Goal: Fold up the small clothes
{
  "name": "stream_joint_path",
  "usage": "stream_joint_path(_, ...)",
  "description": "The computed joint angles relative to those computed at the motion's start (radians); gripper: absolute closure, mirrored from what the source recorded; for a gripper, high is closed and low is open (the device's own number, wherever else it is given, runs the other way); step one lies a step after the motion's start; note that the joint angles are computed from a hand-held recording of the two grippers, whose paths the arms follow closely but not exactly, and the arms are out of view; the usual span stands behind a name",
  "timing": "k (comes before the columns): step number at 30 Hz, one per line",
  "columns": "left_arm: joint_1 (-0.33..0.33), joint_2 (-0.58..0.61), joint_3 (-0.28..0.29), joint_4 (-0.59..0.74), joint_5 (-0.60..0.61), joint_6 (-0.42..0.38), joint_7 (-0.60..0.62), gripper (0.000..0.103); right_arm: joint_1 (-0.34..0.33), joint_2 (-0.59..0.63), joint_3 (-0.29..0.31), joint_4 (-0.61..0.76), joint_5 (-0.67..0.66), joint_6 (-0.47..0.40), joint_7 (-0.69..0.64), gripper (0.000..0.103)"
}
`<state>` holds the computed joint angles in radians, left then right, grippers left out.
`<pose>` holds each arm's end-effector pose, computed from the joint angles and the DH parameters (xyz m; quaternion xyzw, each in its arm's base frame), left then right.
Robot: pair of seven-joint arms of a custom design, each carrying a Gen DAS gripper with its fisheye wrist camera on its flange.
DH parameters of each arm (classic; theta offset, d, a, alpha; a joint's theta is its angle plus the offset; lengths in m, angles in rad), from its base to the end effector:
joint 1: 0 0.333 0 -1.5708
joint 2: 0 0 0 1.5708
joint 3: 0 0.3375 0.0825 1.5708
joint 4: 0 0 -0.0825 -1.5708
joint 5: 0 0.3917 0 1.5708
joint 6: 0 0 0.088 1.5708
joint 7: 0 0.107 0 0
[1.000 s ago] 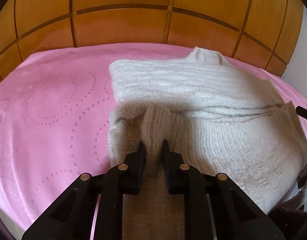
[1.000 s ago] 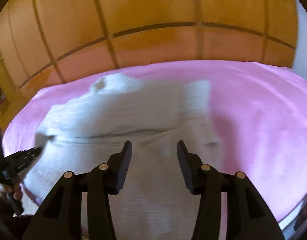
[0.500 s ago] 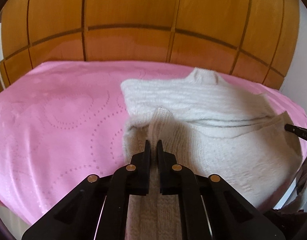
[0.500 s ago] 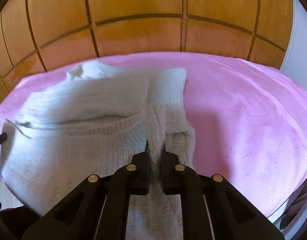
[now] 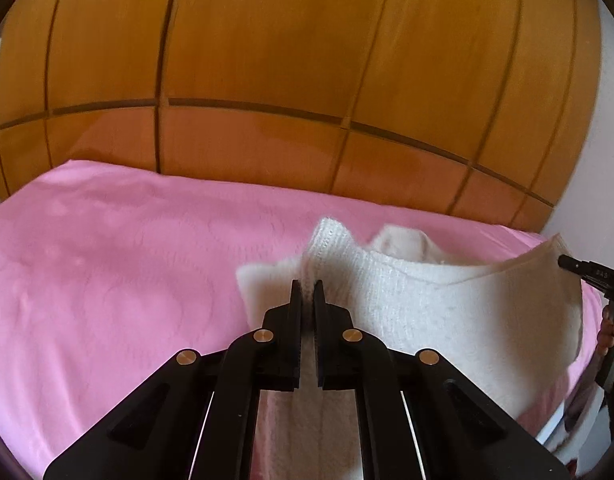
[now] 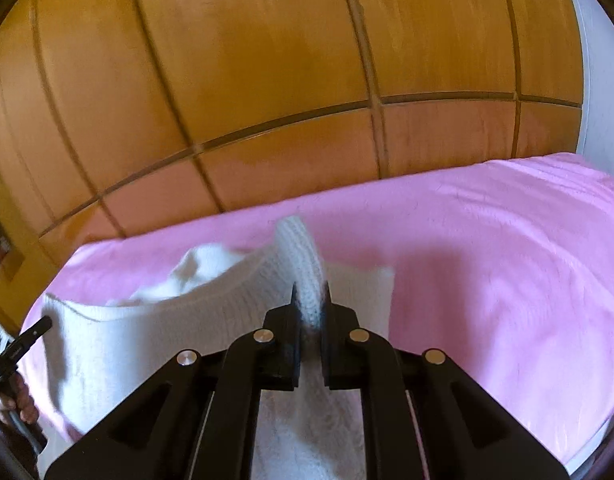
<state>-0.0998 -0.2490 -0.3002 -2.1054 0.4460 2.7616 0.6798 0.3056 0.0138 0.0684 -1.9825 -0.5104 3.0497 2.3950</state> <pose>0.4805 -0.2422 0.6405 -0.6664 0.5873 -0.3837 0.2525 0.5544 0.2582 0.5974 -0.6186 0.5995 -0.2336 0.4511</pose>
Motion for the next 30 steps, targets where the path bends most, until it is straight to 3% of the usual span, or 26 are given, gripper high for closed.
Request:
stream_joint_path(4, 0.01, 0.159, 0.014, 0.164, 0.044, -0.081, -0.023, 0.099, 0.022, 0.175, -0.034, 0.233, 0.035, -0.116, -0.004, 0.097)
stream_joint_path(9, -0.058, 0.349, 0.068, 0.349, 0.021, -0.273, 0.015, 0.099, 0.073, 0.377, -0.076, 0.468, 0.104, -0.348, -0.08, 0.097)
stream_joint_path(11, -0.084, 0.39, 0.086, 0.382, -0.004, -0.331, 0.042, 0.098, 0.073, 0.418, -0.076, 0.493, 0.147, -0.385, -0.119, 0.095)
stream_joint_path(12, -0.095, 0.388, 0.096, 0.375, -0.013, -0.334, 0.04, 0.098, 0.085, 0.418, -0.09, 0.485, 0.144, -0.378, -0.112, 0.091)
stream_joint_path(13, -0.105, 0.373, 0.107, 0.354, -0.006, -0.316, 0.018, 0.097, 0.099, 0.405, -0.109, 0.465, 0.13, -0.357, -0.095, 0.074)
stream_joint_path(15, -0.117, 0.324, 0.123, 0.312, 0.038, -0.295, -0.065, 0.081, 0.139, 0.366, -0.161, 0.419, 0.058, -0.313, -0.026, 0.054)
stream_joint_path(17, -0.114, 0.271, 0.127, 0.26, 0.081, -0.227, -0.132, 0.08, 0.181, 0.313, -0.2, 0.369, -0.051, -0.27, 0.058, 0.054)
stream_joint_path(19, -0.104, 0.224, 0.117, 0.202, 0.052, -0.116, -0.105, 0.08, 0.153, 0.27, -0.151, 0.315, -0.037, -0.197, 0.028, 0.054)
stream_joint_path(21, -0.106, 0.22, 0.103, 0.188, -0.044, -0.052, 0.002, 0.08, 0.077, 0.26, -0.028, 0.291, 0.127, -0.151, -0.17, 0.054)
stream_joint_path(23, -0.119, 0.242, 0.087, 0.202, -0.153, -0.047, 0.133, 0.08, 0.058, 0.274, 0.041, 0.303, 0.237, -0.159, -0.312, 0.054)
stream_joint_path(25, -0.135, 0.292, 0.07, 0.252, -0.203, -0.098, 0.232, 0.079, 0.032, 0.302, 0.111, 0.338, 0.356, -0.202, -0.449, 0.06)
stream_joint_path(27, -0.147, 0.33, 0.06, 0.288, -0.285, -0.157, 0.312, 0.061, 0.065, 0.34, 0.109, 0.389, 0.373, -0.27, -0.498, 0.061)
stream_joint_path(29, -0.162, 0.356, 0.061, 0.304, -0.29, -0.167, 0.321, 0.061, 0.103, 0.369, 0.08, 0.423, 0.369, -0.319, -0.515, 0.073)
stream_joint_path(30, -0.171, 0.364, 0.067, 0.308, -0.266, -0.169, 0.312, 0.073, 0.114, 0.374, 0.07, 0.424, 0.375, -0.316, -0.527, 0.082)
